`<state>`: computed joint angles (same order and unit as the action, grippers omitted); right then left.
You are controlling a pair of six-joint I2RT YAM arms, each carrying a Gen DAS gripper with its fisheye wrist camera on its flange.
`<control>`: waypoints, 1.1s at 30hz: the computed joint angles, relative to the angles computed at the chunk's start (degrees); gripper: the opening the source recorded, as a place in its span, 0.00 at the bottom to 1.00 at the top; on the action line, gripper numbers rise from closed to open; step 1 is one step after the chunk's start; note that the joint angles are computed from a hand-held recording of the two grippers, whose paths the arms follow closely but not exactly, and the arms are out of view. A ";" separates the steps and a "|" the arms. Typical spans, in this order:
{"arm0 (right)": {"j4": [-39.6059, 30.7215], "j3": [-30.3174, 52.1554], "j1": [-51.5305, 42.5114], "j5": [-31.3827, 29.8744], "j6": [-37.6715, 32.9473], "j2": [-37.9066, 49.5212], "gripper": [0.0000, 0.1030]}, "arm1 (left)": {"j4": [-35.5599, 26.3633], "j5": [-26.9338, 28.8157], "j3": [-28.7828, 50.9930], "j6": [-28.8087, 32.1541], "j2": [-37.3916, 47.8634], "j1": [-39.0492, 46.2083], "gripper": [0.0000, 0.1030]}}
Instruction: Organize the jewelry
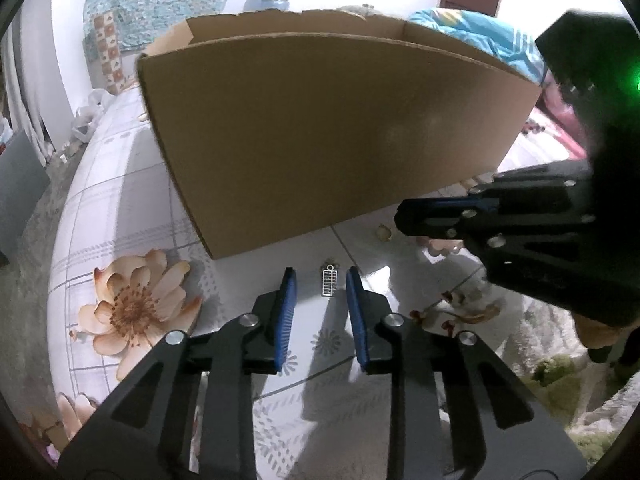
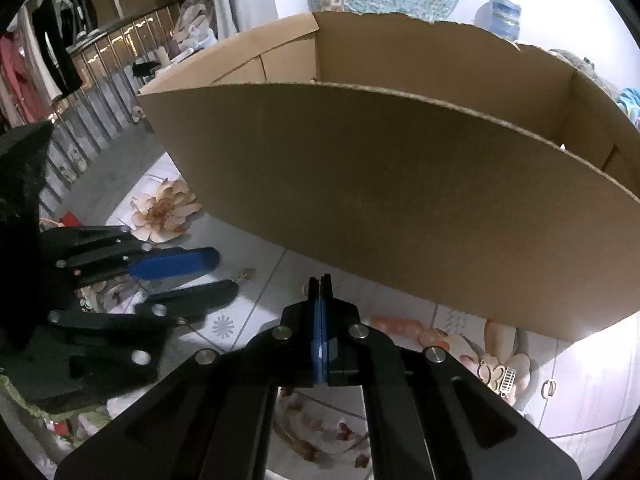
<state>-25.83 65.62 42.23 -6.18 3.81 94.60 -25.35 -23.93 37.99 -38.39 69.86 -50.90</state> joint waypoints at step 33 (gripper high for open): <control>-2.58 3.22 0.86 -0.56 -9.56 3.21 0.11 | -3.87 -2.82 2.31 2.42 1.54 -1.47 0.06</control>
